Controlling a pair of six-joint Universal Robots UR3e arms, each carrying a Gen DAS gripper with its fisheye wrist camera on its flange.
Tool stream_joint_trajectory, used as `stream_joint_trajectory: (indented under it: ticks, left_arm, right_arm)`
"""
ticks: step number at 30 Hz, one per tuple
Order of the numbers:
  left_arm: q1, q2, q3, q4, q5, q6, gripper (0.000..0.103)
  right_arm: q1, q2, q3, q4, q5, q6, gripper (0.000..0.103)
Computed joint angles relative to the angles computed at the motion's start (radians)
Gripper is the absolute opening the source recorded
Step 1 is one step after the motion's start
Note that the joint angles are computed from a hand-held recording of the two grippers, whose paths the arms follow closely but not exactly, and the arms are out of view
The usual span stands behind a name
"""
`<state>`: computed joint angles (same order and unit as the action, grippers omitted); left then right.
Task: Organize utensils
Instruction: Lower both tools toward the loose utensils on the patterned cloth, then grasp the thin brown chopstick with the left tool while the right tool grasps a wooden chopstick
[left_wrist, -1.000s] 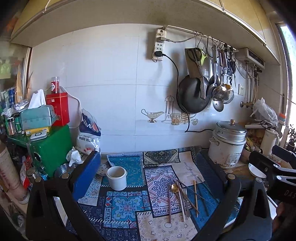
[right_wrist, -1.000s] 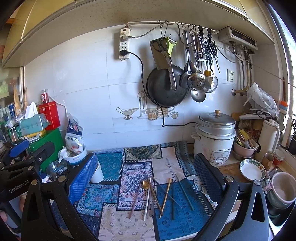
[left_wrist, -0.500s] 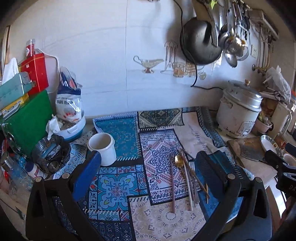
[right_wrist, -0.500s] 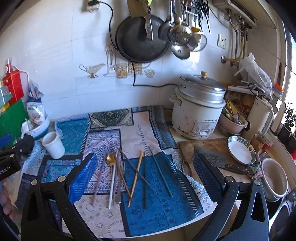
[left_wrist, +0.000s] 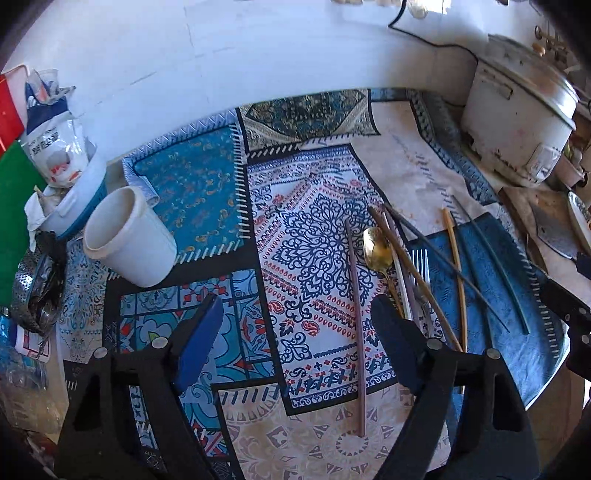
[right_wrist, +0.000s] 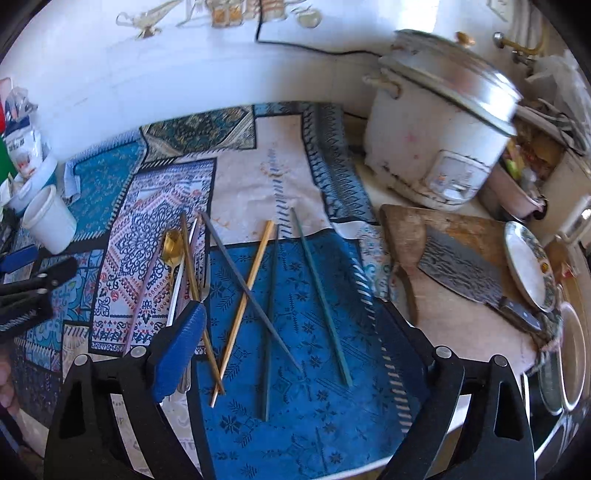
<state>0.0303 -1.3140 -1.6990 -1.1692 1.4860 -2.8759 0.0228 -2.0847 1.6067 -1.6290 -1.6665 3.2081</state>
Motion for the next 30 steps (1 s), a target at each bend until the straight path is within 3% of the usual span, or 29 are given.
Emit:
stream_joint_trajectory:
  ticks: [5,10,15,17,21,24,30]
  left_arm:
    - [-0.042,-0.141,0.047,-0.032,-0.010,-0.025,0.056]
    - [-0.042,-0.219,0.094,-0.074,-0.042,-0.057,0.050]
    - [-0.020,-0.255,0.121,-0.131,-0.097,-0.036,0.046]
    - [-0.013,-0.271,0.136,-0.169,-0.116,-0.019,0.037]
    - [-0.004,-0.305,0.164,-0.220,-0.155,-0.005,0.029]
    - [-0.015,-0.325,0.180,-0.231,-0.161,-0.001,0.023]
    - [-0.046,-0.368,0.227,-0.239,-0.146,-0.001,0.013]
  right_arm:
    - [-0.060,0.088,0.020,-0.003,0.172,-0.112,0.073]
    - [-0.105,0.187,0.011,0.039,0.331,-0.183,0.054]
    - [-0.090,0.280,-0.014,0.047,0.387,-0.210,0.037]
    - [-0.087,0.311,-0.030,0.054,0.400,-0.224,0.033]
    - [-0.084,0.355,-0.052,0.061,0.417,-0.253,0.029]
    - [-0.078,0.388,-0.071,0.076,0.433,-0.280,0.016]
    - [-0.076,0.435,-0.095,0.070,0.464,-0.295,0.012]
